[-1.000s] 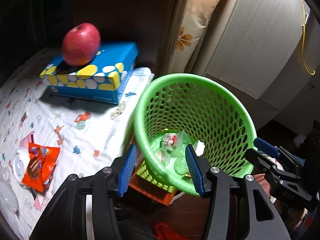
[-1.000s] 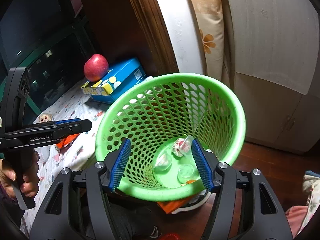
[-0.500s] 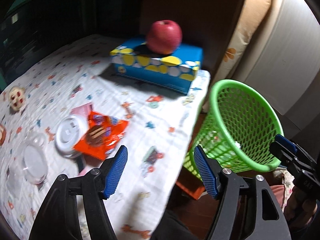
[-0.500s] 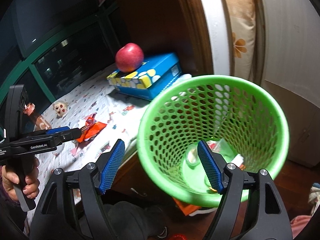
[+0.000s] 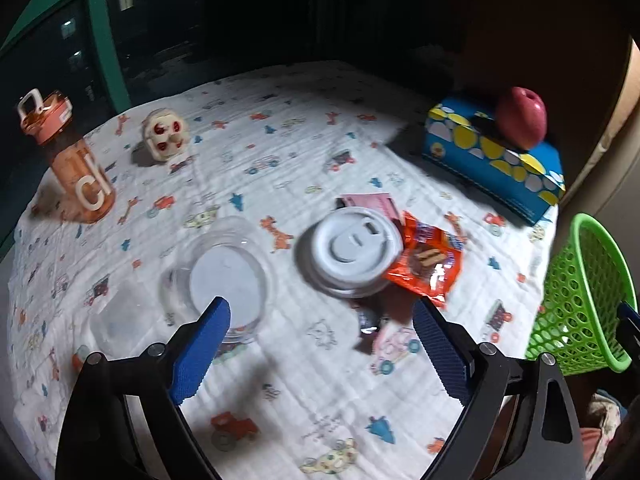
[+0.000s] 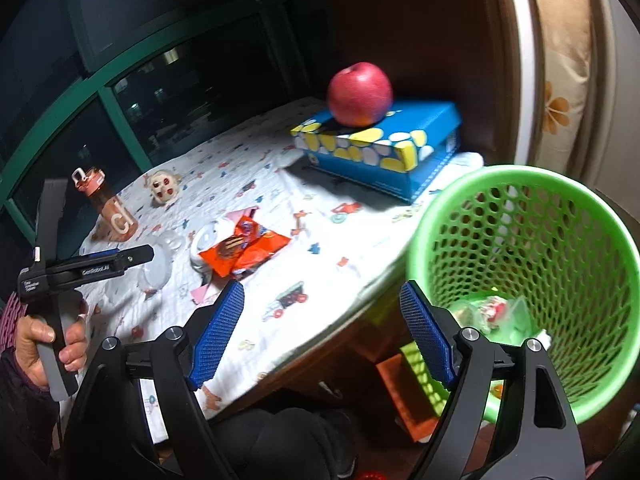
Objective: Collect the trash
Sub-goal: 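Move both tools back over the bed toward the snack wrapper and lid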
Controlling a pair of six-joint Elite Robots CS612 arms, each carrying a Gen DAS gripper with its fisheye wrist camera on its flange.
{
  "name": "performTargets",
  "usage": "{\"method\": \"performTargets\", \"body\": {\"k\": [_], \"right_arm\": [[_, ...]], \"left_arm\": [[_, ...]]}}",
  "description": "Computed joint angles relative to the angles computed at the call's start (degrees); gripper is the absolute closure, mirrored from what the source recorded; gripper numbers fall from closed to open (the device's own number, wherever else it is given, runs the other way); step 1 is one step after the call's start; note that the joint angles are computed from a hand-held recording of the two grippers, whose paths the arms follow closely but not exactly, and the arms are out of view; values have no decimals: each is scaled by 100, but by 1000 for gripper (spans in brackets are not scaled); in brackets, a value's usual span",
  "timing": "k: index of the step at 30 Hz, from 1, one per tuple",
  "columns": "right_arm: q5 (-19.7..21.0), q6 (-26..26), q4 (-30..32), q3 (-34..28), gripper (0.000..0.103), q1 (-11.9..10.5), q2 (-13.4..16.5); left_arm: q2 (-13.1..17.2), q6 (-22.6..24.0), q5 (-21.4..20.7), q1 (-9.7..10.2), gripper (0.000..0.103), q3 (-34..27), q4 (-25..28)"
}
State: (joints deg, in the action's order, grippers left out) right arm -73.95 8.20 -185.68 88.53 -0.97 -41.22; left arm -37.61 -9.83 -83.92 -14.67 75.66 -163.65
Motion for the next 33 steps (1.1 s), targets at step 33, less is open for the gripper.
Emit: {"method": "performTargets", "body": {"k": [33], "right_arm": [[493, -465, 1085, -1005, 21, 324, 530]], "left_arm": [[629, 441, 314, 270, 8, -813, 803]]}}
